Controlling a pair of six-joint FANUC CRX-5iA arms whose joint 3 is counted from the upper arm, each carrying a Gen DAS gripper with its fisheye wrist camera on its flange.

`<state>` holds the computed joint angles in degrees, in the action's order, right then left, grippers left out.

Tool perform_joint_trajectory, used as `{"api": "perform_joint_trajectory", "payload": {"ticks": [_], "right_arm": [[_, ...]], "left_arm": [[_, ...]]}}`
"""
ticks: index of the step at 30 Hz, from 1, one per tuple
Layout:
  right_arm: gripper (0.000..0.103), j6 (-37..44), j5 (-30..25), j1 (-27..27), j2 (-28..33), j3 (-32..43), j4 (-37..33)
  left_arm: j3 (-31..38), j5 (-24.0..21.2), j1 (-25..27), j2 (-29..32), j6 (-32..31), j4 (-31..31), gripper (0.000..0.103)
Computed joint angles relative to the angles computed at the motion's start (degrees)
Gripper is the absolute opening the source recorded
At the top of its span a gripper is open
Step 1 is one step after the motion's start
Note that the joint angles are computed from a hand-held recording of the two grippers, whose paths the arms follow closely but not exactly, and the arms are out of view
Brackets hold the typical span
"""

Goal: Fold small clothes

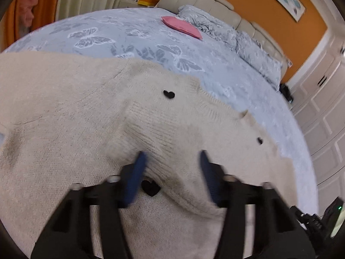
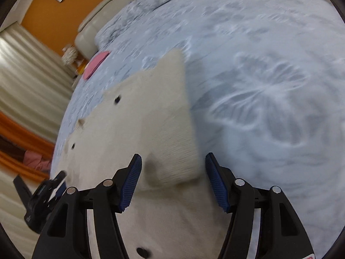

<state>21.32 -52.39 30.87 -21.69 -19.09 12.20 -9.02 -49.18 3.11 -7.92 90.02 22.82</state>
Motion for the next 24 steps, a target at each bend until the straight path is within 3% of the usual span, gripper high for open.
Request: {"api": "perform_joint_trajectory", "payload": {"ticks": [1,3,5,8,10,12,17,24], "right_arm": [[0.024,-0.15,-0.40,0.96,0.59,-0.08,1.60],[0.018,-1.46,0.41,2.71,-0.32,-0.72,5.38],[0.017,-4.40,0.56,4.54,-2.15,-1.68,12.47],[0.016,-7.13,-2.94,6.40,-2.88,-2.64,17.83],[0.016,-7.02,-4.68,5.38,-2.22,-2.84,15.17],[0.016,-5.60,-6.16,3.24,-0.16,-2.21,9.83],[0.016,-7.16,-5.62,4.42,-0.88,-2.66,13.62],[0.022,-6.50,-6.19,2.32,-0.86,-2.70,9.48]], "left_arm": [[-0.04,0.37,-0.08,-0.14,0.00,-0.34,0.019],[-2.01,1.99,1.06,-1.18,-3.48,4.25,0.004],[-4.34,3.73,2.24,-2.27,-6.64,9.56,0.004],[-2.49,1.19,2.61,-0.91,-4.88,6.71,0.004],[-1.50,-1.55,2.73,0.51,-2.48,4.40,0.004],[-3.49,-0.20,3.05,0.11,-3.60,6.91,0.004],[-3.50,-0.76,3.38,0.24,-3.52,8.20,0.008],[-3.08,-0.94,3.50,-0.11,-1.97,7.93,0.008]]}}
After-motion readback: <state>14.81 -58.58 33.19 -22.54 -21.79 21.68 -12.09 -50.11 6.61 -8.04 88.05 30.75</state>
